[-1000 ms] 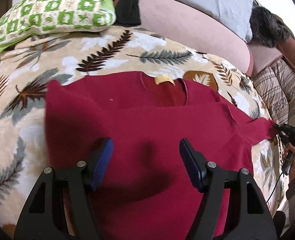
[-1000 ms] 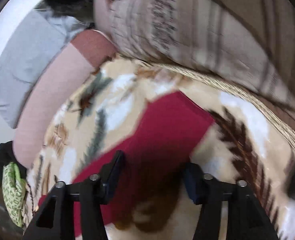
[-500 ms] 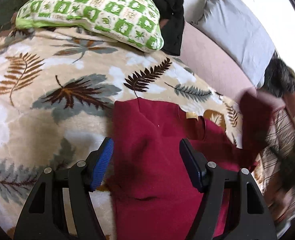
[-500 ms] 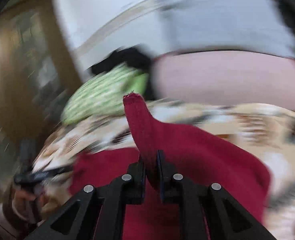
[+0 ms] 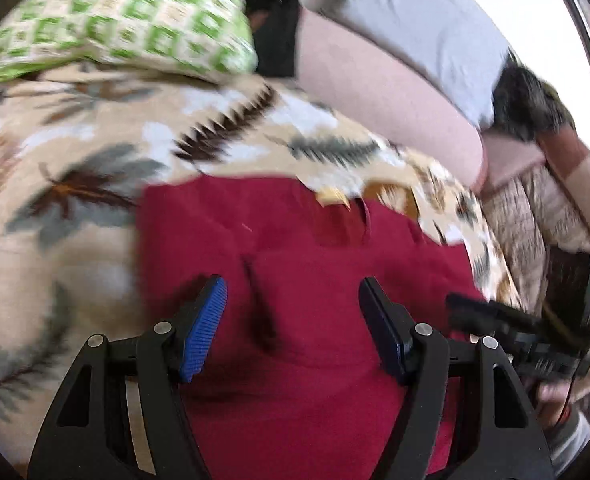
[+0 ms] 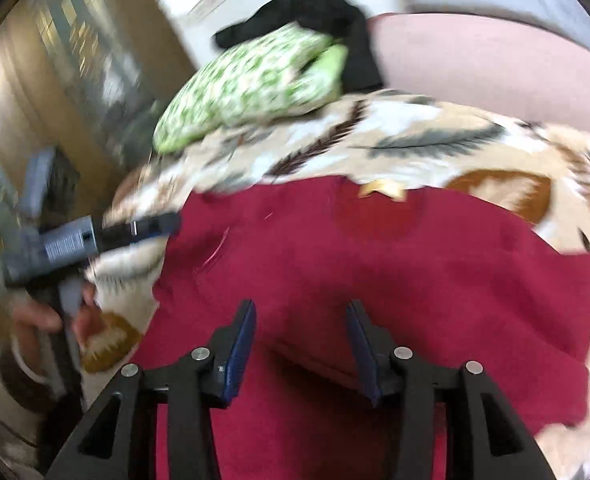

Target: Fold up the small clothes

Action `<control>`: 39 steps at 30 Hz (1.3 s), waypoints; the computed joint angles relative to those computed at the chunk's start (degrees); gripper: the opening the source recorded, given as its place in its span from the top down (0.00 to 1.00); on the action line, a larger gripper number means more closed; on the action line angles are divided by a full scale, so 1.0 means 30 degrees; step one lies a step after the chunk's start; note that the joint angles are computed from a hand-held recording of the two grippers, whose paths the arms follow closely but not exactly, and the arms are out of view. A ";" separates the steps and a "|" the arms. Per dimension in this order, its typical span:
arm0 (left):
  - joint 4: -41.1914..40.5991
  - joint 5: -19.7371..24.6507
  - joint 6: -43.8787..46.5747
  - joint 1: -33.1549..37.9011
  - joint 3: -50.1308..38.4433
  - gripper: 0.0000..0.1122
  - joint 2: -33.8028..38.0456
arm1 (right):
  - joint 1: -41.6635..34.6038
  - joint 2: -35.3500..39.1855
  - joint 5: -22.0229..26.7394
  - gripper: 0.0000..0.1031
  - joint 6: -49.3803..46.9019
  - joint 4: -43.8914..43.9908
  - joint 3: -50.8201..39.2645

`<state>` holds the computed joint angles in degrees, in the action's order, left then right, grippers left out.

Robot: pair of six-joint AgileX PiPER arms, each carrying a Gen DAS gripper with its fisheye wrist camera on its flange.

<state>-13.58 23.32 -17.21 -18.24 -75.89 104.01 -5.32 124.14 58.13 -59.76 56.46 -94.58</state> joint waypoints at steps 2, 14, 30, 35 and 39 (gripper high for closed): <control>0.1589 0.2016 -0.1374 -0.0496 -0.1833 0.40 0.1412 | -0.0622 -0.0643 0.0598 0.57 0.0801 -0.0025 0.0428; 0.0211 0.3274 -0.0514 -0.0619 -0.4692 0.93 0.3726 | -0.2573 -0.1209 0.0337 0.56 0.1035 0.0400 0.1837; 0.3152 -0.0641 -0.2853 0.0412 0.1034 0.94 0.0113 | -0.2684 -0.0269 -0.1767 0.55 0.4059 -0.2375 -0.0794; 0.3389 0.0111 -0.3474 0.0655 0.0701 0.94 0.0513 | -0.0675 0.2618 -0.1794 0.55 0.8735 -0.9283 -0.4413; 0.1124 -0.0692 -0.1402 0.1058 0.2189 0.89 -0.0443 | -0.1445 0.1994 -0.1254 0.55 0.9441 -0.9132 -0.4210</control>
